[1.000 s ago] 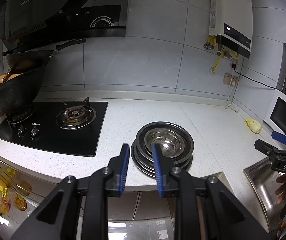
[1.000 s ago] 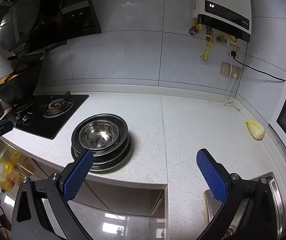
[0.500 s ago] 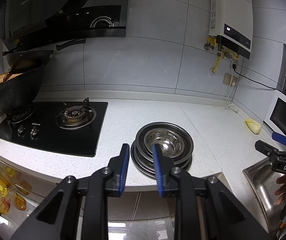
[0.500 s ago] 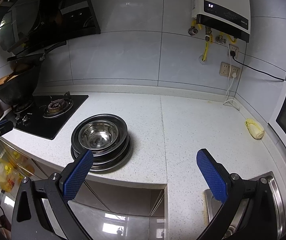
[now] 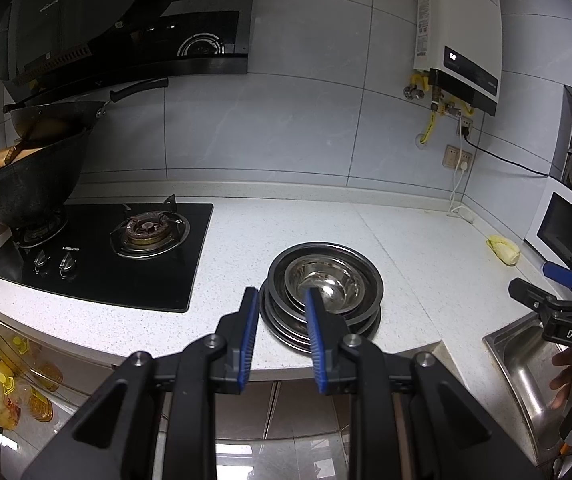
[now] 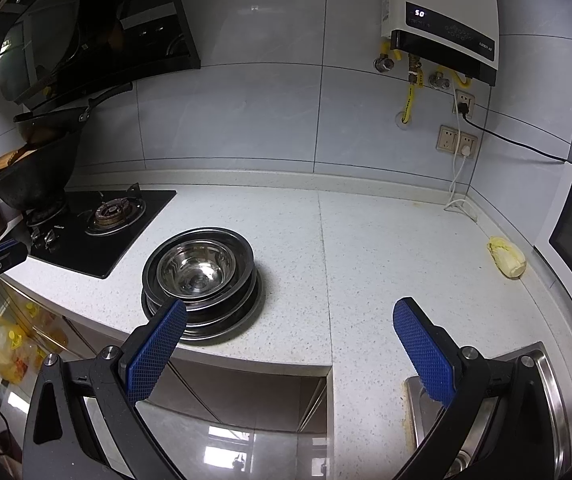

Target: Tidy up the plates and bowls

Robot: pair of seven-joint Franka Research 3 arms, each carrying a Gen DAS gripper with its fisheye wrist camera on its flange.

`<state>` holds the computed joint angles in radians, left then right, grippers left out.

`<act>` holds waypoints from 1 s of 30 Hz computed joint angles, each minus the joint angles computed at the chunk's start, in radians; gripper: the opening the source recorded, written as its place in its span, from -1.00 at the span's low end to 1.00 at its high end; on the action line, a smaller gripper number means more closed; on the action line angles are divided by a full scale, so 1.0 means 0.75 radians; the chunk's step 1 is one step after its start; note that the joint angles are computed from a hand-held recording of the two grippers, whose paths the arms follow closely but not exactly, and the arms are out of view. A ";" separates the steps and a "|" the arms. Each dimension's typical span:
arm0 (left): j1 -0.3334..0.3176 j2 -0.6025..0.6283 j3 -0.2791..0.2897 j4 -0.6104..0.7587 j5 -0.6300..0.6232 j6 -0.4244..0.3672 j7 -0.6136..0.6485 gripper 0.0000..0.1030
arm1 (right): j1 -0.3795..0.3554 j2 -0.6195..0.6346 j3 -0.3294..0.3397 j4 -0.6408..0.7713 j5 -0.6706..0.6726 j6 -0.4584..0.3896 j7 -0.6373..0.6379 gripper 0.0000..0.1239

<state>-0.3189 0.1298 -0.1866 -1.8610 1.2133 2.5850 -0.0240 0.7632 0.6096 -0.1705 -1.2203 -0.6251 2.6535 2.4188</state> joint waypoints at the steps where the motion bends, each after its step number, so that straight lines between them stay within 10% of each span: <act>1: -0.001 -0.001 -0.001 0.000 0.000 -0.003 0.002 -0.56 | 0.001 -0.002 -0.001 -0.003 -0.001 0.000 0.001 0.63; 30: 0.002 -0.008 -0.001 -0.005 0.008 -0.017 0.018 -0.56 | 0.000 -0.022 0.008 -0.031 -0.037 -0.003 0.017 0.63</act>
<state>-0.3174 0.1235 -0.1877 -1.8648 1.2195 2.5722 -0.0104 0.7631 0.5935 -0.1645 -1.2437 -0.6525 2.6515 2.4315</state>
